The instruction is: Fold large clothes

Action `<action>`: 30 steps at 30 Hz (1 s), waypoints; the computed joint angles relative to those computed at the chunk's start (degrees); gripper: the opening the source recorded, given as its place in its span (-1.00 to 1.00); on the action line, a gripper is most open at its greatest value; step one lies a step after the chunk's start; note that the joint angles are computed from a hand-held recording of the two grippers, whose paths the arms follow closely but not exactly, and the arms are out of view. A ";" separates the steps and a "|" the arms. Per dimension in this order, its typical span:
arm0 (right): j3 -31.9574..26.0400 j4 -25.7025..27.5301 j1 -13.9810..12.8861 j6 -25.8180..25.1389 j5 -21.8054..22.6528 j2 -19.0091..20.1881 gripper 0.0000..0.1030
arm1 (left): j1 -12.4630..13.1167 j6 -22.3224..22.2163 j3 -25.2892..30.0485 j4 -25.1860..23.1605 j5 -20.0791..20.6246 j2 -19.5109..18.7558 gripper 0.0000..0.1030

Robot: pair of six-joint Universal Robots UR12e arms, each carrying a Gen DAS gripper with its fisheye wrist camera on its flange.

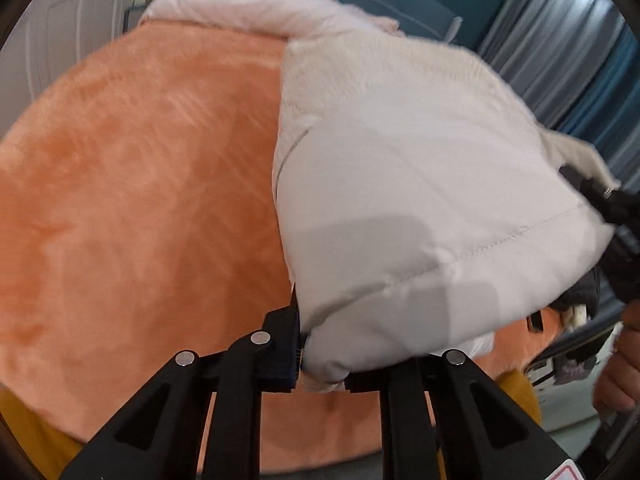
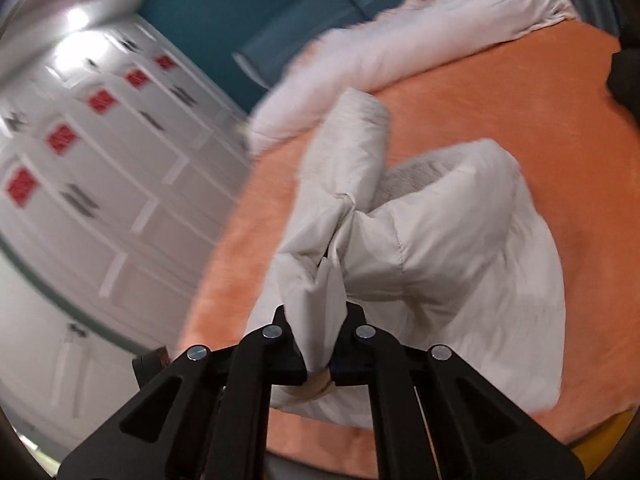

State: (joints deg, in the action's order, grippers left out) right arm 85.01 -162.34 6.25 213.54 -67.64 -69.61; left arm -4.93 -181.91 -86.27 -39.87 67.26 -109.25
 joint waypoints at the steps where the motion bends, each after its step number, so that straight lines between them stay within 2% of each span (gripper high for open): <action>1: 2.31 -2.09 -0.16 0.84 1.86 -1.02 -0.92 | 0.31 1.23 -0.98 -0.31 0.29 1.21 -0.76; 3: 5.88 -3.85 -0.30 1.67 3.83 -2.48 -0.92 | 0.92 5.12 -3.75 -3.20 1.21 4.62 -0.76; 6: 12.09 -4.08 -0.45 3.58 6.27 -4.91 -0.93 | 0.22 9.95 -7.48 -8.17 3.96 7.77 -0.74; 9: 16.85 -2.53 -0.66 5.27 7.42 -6.49 -0.93 | -1.17 11.35 -11.04 -9.19 7.73 8.88 -0.67; 11: 19.56 -3.53 -0.99 7.06 7.78 -7.08 -0.93 | -1.60 13.26 -12.00 -8.71 8.39 9.52 -0.57; 14: 21.51 -5.28 -1.85 10.12 7.34 -7.75 -0.93 | -0.68 17.57 -12.61 -9.56 3.83 11.37 -0.44; 17: 22.16 -7.59 -2.29 10.90 5.35 -9.30 -0.95 | 1.09 21.44 -12.78 -11.80 -0.63 13.79 -0.39; 18: 22.26 -7.18 -2.10 9.79 4.20 -9.88 -0.95 | 1.39 21.32 -12.84 -11.70 -0.96 14.41 -0.38; 20: 21.36 -2.68 -1.56 5.71 0.97 -10.30 -0.95 | 1.60 17.81 -12.72 -6.86 0.31 15.02 -0.38; 22: 21.58 -0.79 -1.79 5.24 2.00 -9.51 -0.94 | 1.74 14.83 -11.15 -4.22 -0.77 13.91 -0.38; 24: 21.91 0.11 -1.82 6.31 2.97 -8.17 -0.92 | 0.40 10.79 -8.47 0.01 1.27 11.48 -0.38; 26: 21.66 1.59 -1.78 6.65 3.19 -7.51 -0.91 | -1.71 8.75 -4.94 3.15 3.65 8.43 -0.38; 28: 21.09 3.33 -1.88 5.65 3.60 -7.50 -0.90 | -3.60 7.94 -1.05 4.23 5.47 5.12 -0.35; 29: 21.19 3.42 -2.12 5.72 4.41 -7.75 -0.89 | -4.63 8.05 1.84 3.48 5.71 2.80 -0.26; 30: 21.20 3.06 -2.51 5.95 5.35 -7.98 -0.88 | -5.61 7.86 4.83 2.18 6.21 0.40 -0.25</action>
